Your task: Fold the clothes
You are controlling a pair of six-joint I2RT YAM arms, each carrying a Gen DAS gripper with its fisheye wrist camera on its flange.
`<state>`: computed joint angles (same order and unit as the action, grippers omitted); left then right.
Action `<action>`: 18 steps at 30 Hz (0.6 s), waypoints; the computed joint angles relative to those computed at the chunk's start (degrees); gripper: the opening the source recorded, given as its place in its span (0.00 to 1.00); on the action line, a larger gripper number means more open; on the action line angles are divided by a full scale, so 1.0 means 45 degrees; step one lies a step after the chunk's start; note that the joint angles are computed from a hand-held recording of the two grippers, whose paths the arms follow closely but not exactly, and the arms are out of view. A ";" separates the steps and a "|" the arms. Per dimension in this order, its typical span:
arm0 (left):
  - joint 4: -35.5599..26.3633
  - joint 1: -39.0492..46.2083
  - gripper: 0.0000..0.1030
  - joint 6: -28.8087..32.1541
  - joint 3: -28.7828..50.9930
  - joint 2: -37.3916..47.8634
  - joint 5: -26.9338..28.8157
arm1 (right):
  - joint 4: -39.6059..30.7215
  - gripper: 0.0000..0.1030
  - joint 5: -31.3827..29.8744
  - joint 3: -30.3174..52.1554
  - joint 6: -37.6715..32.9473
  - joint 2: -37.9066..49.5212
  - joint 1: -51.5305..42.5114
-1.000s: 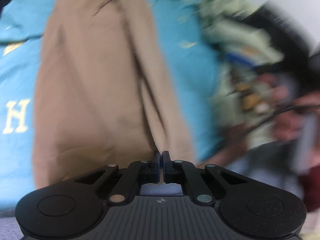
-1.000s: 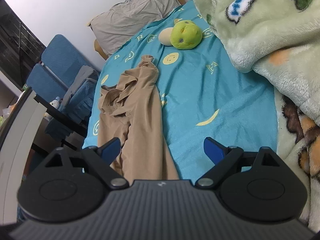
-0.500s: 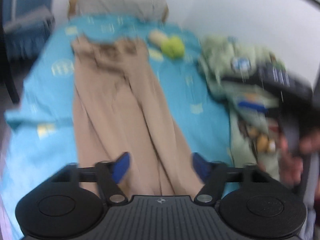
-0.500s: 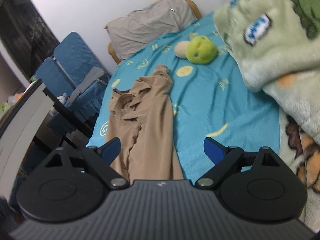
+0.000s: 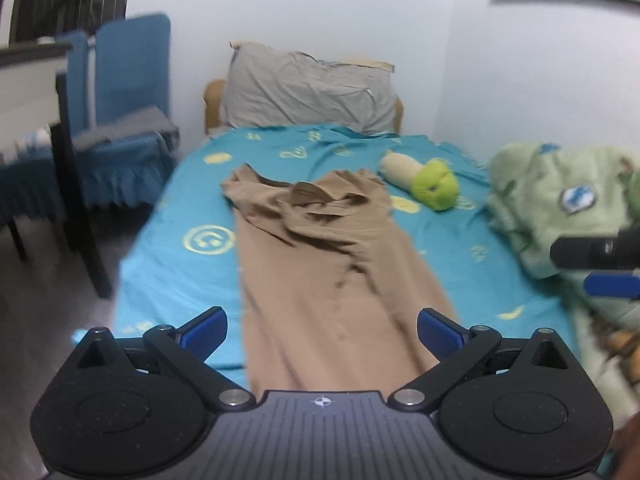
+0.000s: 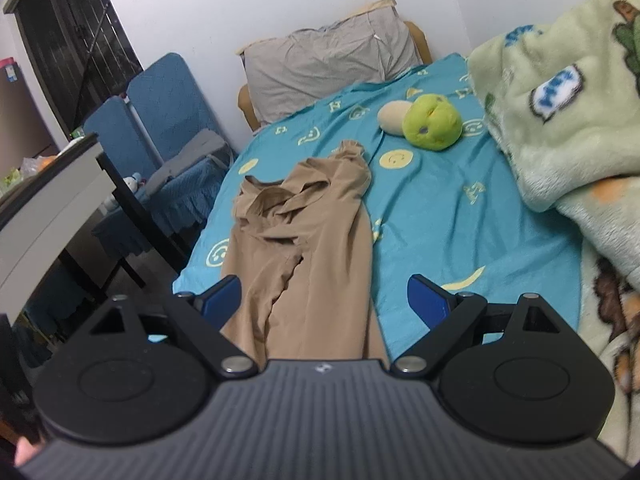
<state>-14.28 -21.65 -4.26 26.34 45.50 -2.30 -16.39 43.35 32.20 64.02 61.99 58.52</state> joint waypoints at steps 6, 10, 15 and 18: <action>0.1320 0.1306 0.99 -0.0278 -0.0309 0.1268 0.1019 | 0.2368 0.89 -0.3259 0.1229 -0.2369 0.2171 -0.3143; 0.2256 0.1905 0.99 -0.0332 -0.0494 0.2045 0.1248 | 0.5154 0.89 -0.5683 0.2621 -0.3739 0.5057 -0.5652; 0.3198 0.3227 0.99 -0.0896 -0.0806 0.2929 0.2195 | 0.8114 0.88 -0.7829 0.4888 -0.2370 0.9277 -0.7675; 0.3559 0.3823 0.99 -0.1219 -0.0690 0.3758 0.2666 | 0.8462 0.88 -0.7869 0.6553 -0.1704 1.1391 -0.8090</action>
<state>1.73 -4.45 -9.74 23.24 62.41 9.69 21.69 7.94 61.69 56.35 113.26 22.12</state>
